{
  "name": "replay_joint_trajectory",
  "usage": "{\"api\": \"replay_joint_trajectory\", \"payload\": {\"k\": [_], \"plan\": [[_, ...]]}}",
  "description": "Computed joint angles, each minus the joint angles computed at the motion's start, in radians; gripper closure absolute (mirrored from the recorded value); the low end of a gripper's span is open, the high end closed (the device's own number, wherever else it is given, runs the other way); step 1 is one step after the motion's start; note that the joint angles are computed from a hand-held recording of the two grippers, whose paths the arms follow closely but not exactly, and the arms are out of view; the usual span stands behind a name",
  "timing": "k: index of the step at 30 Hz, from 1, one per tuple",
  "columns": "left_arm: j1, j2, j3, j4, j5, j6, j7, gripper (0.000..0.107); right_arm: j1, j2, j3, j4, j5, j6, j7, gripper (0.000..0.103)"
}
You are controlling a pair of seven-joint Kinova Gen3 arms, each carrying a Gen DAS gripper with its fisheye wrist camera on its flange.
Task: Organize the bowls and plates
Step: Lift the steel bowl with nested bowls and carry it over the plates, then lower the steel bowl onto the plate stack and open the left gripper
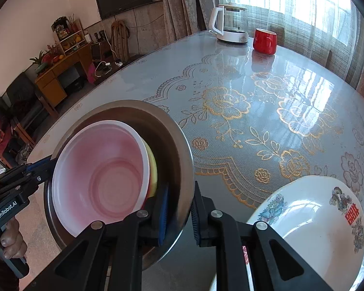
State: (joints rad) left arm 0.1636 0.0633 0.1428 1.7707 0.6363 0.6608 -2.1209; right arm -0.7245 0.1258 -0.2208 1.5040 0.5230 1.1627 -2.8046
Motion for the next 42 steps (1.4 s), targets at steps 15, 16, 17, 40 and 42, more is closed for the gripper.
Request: {"api": "replay_joint_trajectory", "payload": {"k": [15, 16, 17, 40, 42], "plan": [[0.032, -0.047, 0.000, -0.038, -0.023, 0.007, 0.045, 0.091, -0.029, -0.073, -0.047, 0.023, 0.118, 0.036, -0.151, 0.086], [0.038, -0.051, 0.002, -0.042, -0.020, 0.006, 0.039, 0.091, -0.032, -0.086, -0.055, 0.028, 0.133, 0.045, -0.172, 0.086], [0.044, -0.054, 0.004, -0.045, -0.019, 0.005, 0.037, 0.092, -0.032, -0.098, -0.063, 0.034, 0.146, 0.054, -0.194, 0.086], [0.251, 0.074, 0.124, -0.262, -0.174, 0.107, 0.161, 0.091, 0.081, -0.344, -0.304, 0.177, 0.157, 0.378, -0.510, 0.086], [0.265, 0.082, 0.128, -0.264, -0.191, 0.109, 0.175, 0.091, 0.106, -0.366, -0.315, 0.196, 0.134, 0.372, -0.520, 0.086]]}}
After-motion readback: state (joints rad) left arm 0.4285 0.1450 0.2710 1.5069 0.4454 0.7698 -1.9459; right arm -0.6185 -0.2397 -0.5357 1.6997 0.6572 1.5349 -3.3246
